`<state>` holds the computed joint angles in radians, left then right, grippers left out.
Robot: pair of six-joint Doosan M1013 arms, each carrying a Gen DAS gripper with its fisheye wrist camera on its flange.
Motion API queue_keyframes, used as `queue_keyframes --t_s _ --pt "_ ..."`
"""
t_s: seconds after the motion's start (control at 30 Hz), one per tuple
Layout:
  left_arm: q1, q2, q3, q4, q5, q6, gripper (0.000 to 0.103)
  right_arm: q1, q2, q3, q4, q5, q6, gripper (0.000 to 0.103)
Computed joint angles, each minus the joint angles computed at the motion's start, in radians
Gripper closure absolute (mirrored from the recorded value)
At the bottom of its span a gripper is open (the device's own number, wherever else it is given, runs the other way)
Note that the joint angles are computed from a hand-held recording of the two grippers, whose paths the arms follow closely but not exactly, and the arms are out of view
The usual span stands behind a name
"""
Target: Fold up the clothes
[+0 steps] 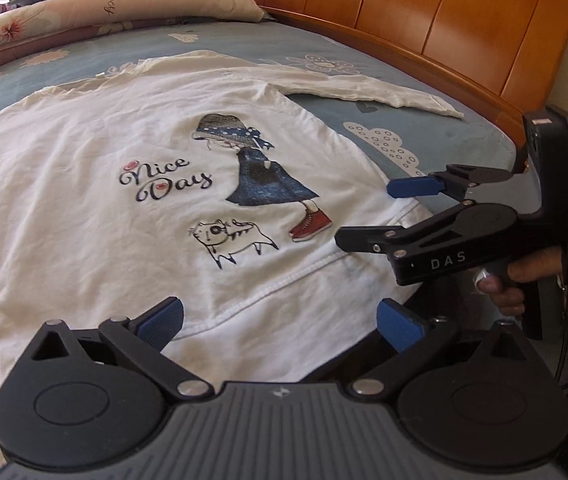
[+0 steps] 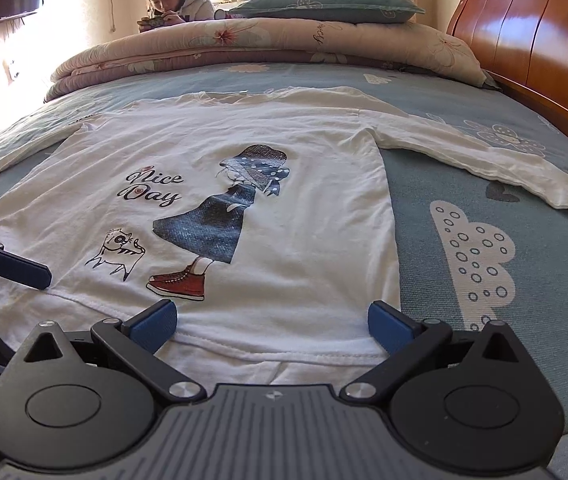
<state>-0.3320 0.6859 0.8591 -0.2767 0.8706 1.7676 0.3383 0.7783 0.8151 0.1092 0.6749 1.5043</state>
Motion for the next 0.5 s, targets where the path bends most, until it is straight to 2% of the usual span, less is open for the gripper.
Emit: queue_keyframes --t_s 0.07,0.13,0.2,0.27,0.4,0.43,0.5 --pt "0.003 -0.015 0.017 0.106 -0.064 -0.108 0.001 0.000 -0.004 0.010 0.003 -0.014 -0.005 0.000" --pt "0.017 0.004 -0.014 0.169 -0.068 -0.244 0.001 0.000 -0.007 0.019 0.002 -0.026 -0.008 0.000" --pt "0.027 0.021 -0.040 0.234 -0.025 -0.404 0.001 0.001 -0.009 0.024 0.002 -0.034 -0.006 0.000" --pt "0.026 0.029 -0.048 0.293 0.019 -0.479 0.001 0.001 -0.012 0.032 0.003 -0.045 -0.007 0.000" --pt "0.014 -0.031 0.079 0.311 -0.059 -0.510 0.001 0.003 -0.022 0.058 -0.005 -0.078 0.000 0.000" --pt "0.011 -0.044 0.099 0.308 -0.064 -0.499 0.001 0.004 -0.024 0.063 -0.009 -0.087 0.005 0.000" --pt "0.017 -0.052 0.092 0.254 -0.029 -0.423 0.001 0.006 -0.024 0.065 -0.025 -0.093 0.029 0.000"
